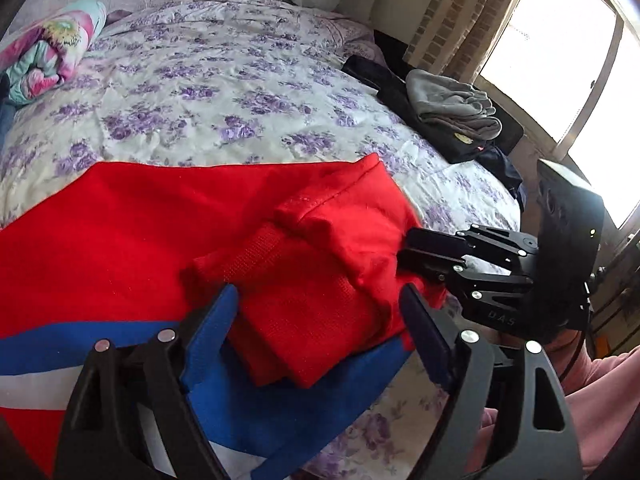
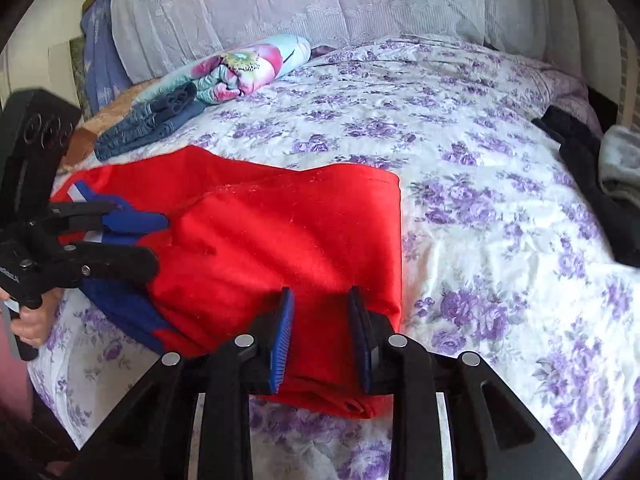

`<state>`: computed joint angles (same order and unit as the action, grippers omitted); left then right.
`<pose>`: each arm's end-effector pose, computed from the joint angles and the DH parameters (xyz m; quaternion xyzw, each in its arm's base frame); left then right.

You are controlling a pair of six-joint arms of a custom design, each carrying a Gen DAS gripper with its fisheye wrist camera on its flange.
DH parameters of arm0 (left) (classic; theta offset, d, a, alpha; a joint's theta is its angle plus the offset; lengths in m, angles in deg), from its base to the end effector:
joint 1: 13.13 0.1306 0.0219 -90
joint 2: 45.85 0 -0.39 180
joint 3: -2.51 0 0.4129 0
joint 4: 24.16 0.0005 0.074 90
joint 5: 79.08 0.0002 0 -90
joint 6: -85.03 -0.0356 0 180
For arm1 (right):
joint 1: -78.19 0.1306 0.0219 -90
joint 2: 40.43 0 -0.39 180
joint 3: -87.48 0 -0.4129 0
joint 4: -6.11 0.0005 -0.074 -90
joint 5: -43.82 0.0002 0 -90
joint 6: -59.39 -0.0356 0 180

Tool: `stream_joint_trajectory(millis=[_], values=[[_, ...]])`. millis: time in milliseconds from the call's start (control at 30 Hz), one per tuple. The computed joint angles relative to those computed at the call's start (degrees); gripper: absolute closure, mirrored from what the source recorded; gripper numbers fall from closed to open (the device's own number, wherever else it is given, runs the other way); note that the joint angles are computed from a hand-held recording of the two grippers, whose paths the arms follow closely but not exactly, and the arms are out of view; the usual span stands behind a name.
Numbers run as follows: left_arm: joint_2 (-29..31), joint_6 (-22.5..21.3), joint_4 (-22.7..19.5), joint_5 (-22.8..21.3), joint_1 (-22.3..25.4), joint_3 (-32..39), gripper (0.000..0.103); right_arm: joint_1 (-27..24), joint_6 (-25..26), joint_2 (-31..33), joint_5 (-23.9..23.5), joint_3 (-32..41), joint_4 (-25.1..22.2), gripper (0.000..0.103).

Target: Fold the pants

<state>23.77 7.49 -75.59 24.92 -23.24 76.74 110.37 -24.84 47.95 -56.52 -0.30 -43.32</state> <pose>0.3644 -0.0742 0.4501 0.0259 0.9236 -0.1826 0.3360 0.4192 0.2707 0.4701 -0.3320 0.8609 0.1672 0.3474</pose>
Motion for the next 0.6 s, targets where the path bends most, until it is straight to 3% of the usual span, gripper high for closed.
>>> stream_joint_trajectory(millis=[100, 267, 400, 433, 467, 533, 600], values=[[-0.5, 0.0, 0.5, -0.3, 0.1, -0.5, 0.023, 0.0, 0.1, 0.0, -1.0, 1.2, -0.3, 0.07], [-1.2, 1.7, 1.9, 3.2, 1.7, -1.2, 0.023, -1.0, -4.3, 2.7, -3.3, 6.0, 3.8, 0.06], [-1.1, 1.3, 2.0, 1.5, 0.8, -1.2, 0.021, -1.1, -4.6, 12.3, -3.9, 13.8, -5.0, 0.036], [-0.9, 1.1, 1.6, 0.2, 0.4, -1.1, 0.018, -1.1, -3.7, 11.8, -5.4, 13.3, -3.6, 0.021], [-0.7, 1.0, 1.2, -0.3, 0.2, -0.9, 0.013, -1.5, -3.1, 11.1, -8.5, 12.4, -2.5, 0.017], [0.0, 1.6, -0.4, -4.4, -0.7, -0.2, 0.006, -1.6, -4.3, 10.0, -8.1, 10.7, -1.3, 0.017], [0.0, 1.6, -0.5, -4.0, -0.5, -0.3, 0.006, -2.1, -7.8, 7.5, -6.7, 7.8, 2.6, 0.017]])
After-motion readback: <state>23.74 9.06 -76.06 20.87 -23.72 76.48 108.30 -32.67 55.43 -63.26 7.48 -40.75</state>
